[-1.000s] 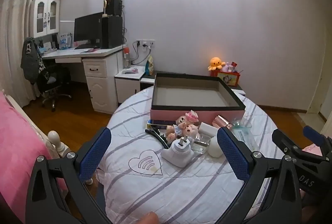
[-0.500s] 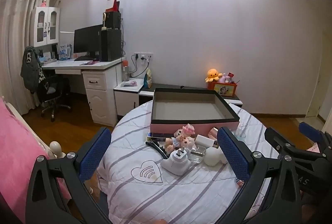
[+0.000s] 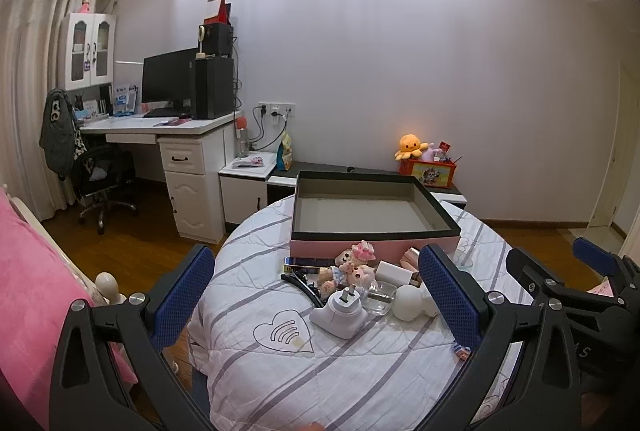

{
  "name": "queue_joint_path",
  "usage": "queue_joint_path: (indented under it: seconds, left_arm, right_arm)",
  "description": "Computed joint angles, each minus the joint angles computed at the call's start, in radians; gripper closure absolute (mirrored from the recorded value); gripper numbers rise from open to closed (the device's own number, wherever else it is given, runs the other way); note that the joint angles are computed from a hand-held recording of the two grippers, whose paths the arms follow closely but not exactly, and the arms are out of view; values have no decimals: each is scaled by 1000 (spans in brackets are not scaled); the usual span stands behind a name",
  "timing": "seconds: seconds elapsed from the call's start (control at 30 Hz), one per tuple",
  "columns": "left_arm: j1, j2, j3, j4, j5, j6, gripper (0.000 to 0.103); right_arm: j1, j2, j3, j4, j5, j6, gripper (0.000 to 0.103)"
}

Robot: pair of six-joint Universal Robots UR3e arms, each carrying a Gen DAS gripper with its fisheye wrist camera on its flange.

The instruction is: Organize rigid objects

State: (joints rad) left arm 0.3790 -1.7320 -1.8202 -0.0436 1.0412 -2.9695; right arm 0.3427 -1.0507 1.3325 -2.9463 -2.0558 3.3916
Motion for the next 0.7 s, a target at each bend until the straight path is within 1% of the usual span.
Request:
queue_joint_path:
  seconds: [0.7]
  left_arm:
    - [-5,-2,-5,9,5,-1,0]
  right_arm:
    - [-1,-5,2,6,0,5,0]
